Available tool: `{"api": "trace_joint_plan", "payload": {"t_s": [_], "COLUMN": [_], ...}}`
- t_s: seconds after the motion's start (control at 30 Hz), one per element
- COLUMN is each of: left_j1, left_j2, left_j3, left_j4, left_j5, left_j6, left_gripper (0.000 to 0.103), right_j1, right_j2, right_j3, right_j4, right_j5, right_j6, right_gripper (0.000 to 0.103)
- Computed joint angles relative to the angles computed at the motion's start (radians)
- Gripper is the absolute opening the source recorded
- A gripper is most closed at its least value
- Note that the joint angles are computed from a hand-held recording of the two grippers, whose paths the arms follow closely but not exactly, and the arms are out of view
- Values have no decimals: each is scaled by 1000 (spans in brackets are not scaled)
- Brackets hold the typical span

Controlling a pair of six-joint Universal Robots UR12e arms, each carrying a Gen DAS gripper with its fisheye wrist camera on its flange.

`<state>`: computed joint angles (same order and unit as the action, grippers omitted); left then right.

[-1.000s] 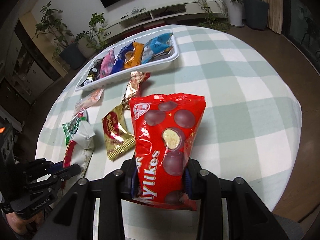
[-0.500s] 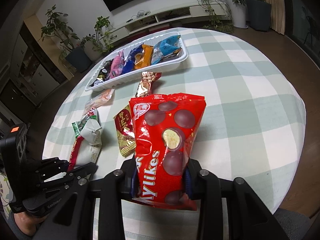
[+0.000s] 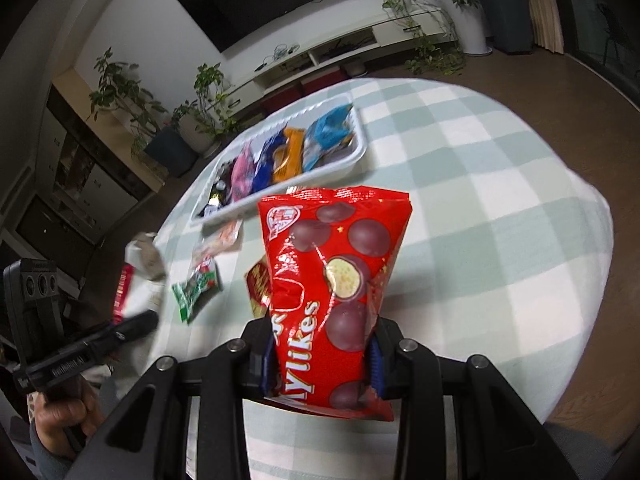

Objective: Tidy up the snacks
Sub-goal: 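Carry the stick packet and red bag into the white tray and release both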

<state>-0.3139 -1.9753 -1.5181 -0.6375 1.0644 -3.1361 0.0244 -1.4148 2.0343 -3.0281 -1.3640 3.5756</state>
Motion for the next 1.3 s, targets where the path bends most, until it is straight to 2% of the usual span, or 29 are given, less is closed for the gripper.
{"api": "trace_joint_plan", "payload": {"t_s": [0.1, 0.23, 0.37, 0.47, 0.57, 0.67, 0.8, 1.0, 1.3], "left_j1": [23, 42, 44, 38, 26, 13, 6, -4, -12], "left_j2": [-19, -65, -127, -193, -261, -327, -382, -445, -488], "left_j3": [47, 147, 268, 379, 490, 579, 635, 704, 746], "left_j4": [11, 9, -29, -69, -132, -200, -248, -282, -307], "left_j5": [-19, 4, 10, 16, 36, 54, 80, 94, 123], "left_j6": [-32, -54, -53, -57, -35, -28, -32, -17, -4], "left_gripper": [16, 16, 16, 16, 16, 16, 16, 16, 16], "right_j1": [-18, -32, -23, -3, 19, 30, 46, 56, 58], "right_j2": [-4, 7, 44, 96, 164, 233, 306, 368, 406], "right_j3": [-18, -76, -167, -267, -378, -475, -562, -625, -655], "right_j4": [2, 12, 12, 24, 104, 205, 307, 380, 440], "right_j5": [-8, -26, -25, -7, 1, 10, -36, -98, -133], "right_j6": [2, -18, -67, -137, -196, -213, -239, -267, -274], "right_gripper": [38, 38, 38, 38, 38, 38, 38, 38, 38]}}
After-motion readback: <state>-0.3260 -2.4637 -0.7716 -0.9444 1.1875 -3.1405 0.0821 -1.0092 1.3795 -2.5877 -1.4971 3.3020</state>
